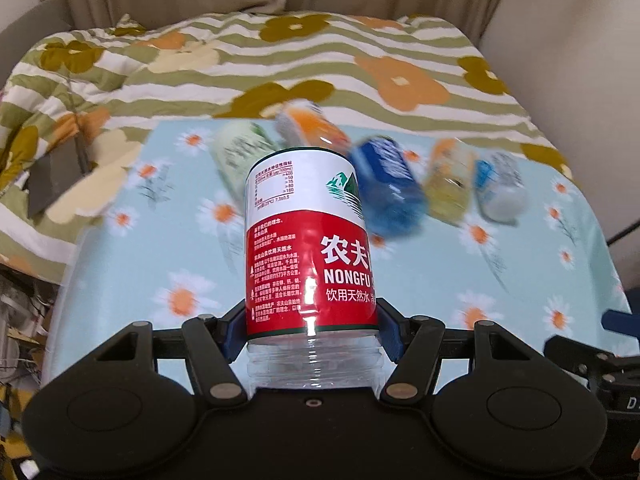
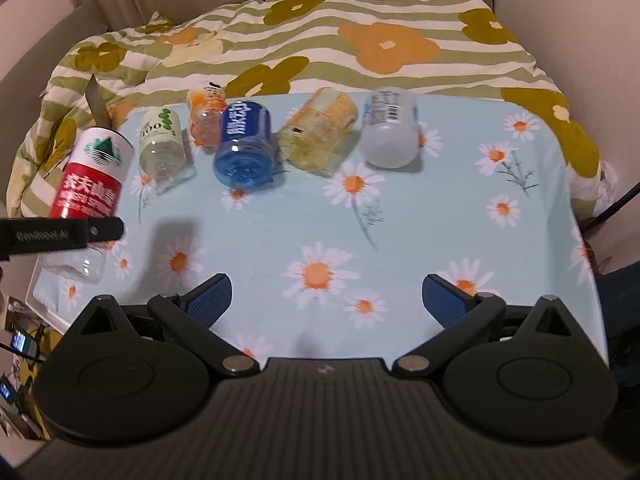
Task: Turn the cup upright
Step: 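Lift the red-labelled bottle with the left gripper toward the right gripper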
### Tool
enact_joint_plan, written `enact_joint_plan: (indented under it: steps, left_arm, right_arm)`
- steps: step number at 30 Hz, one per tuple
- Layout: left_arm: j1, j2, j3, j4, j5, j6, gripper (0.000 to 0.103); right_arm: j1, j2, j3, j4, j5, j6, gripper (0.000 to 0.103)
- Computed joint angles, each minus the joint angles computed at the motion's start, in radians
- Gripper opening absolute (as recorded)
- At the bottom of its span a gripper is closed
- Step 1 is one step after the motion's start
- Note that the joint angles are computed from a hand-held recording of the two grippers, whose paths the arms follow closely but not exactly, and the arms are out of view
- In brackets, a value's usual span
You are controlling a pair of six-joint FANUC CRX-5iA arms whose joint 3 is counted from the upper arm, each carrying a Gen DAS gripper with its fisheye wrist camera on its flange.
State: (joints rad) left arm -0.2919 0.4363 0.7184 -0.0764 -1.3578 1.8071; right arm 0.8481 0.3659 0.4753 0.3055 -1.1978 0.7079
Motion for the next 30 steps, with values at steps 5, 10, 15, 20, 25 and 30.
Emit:
enact_joint_plan:
  steps: [5, 10, 15, 20, 25, 30]
  left_arm:
    - [-0.057, 0.039, 0.011, -0.001, 0.002, 0.03, 0.068]
    - [-0.094, 0.074, 0.004, -0.004, 0.017, 0.033, 0.068]
    - [-0.117, 0.101, 0.002, -0.013, 0.024, 0.029, 0.068]
    - [-0.13, 0.119, 0.011, -0.024, 0.015, 0.031, 0.068]
    - [-0.131, 0.123, 0.01, -0.026, 0.005, 0.028, 0.068]
    - [-0.133, 0.122, 0.013, -0.035, -0.002, 0.037, 0.085]
  right_arm:
    - [-0.023, -0.036, -0.062, 0.001, -0.005, 0.047, 0.103]
    - [-0.047, -0.074, -0.134, 0.0, 0.008, 0.063, 0.103]
    - [-0.062, -0.095, -0.182, 0.005, 0.025, 0.064, 0.103]
    - [-0.069, -0.098, -0.188, -0.007, 0.026, 0.086, 0.103]
    - [-0.075, -0.099, -0.189, -0.016, 0.033, 0.096, 0.103]
    - [-0.075, -0.101, -0.19, -0.015, 0.039, 0.099, 0.103]
